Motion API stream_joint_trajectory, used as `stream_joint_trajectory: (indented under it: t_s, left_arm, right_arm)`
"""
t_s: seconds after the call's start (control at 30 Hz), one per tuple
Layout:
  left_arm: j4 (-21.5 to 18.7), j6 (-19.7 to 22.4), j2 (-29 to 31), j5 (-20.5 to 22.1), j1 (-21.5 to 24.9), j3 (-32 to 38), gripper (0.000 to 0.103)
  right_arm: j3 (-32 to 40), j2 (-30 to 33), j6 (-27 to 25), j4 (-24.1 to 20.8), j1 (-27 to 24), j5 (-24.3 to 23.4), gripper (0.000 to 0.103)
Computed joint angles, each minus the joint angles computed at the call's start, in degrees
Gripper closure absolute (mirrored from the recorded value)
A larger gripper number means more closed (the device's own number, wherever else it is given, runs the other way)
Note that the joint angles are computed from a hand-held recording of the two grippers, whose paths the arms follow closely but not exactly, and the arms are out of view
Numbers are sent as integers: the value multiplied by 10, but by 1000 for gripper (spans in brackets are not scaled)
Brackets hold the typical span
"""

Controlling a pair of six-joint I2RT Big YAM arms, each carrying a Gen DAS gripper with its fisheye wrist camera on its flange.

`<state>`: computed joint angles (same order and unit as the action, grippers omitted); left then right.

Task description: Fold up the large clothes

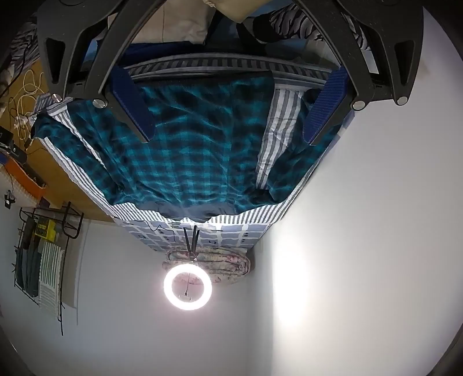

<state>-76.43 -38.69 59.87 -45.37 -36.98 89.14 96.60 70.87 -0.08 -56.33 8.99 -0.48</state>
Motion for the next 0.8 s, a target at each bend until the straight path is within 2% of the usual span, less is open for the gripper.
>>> stream_joint_trajectory:
  t_s: [0.8]
  left_arm:
    - [-5,-8,3,-17,-11,2,0]
  right_arm:
    - [-4,-2,0,6,0,2,0]
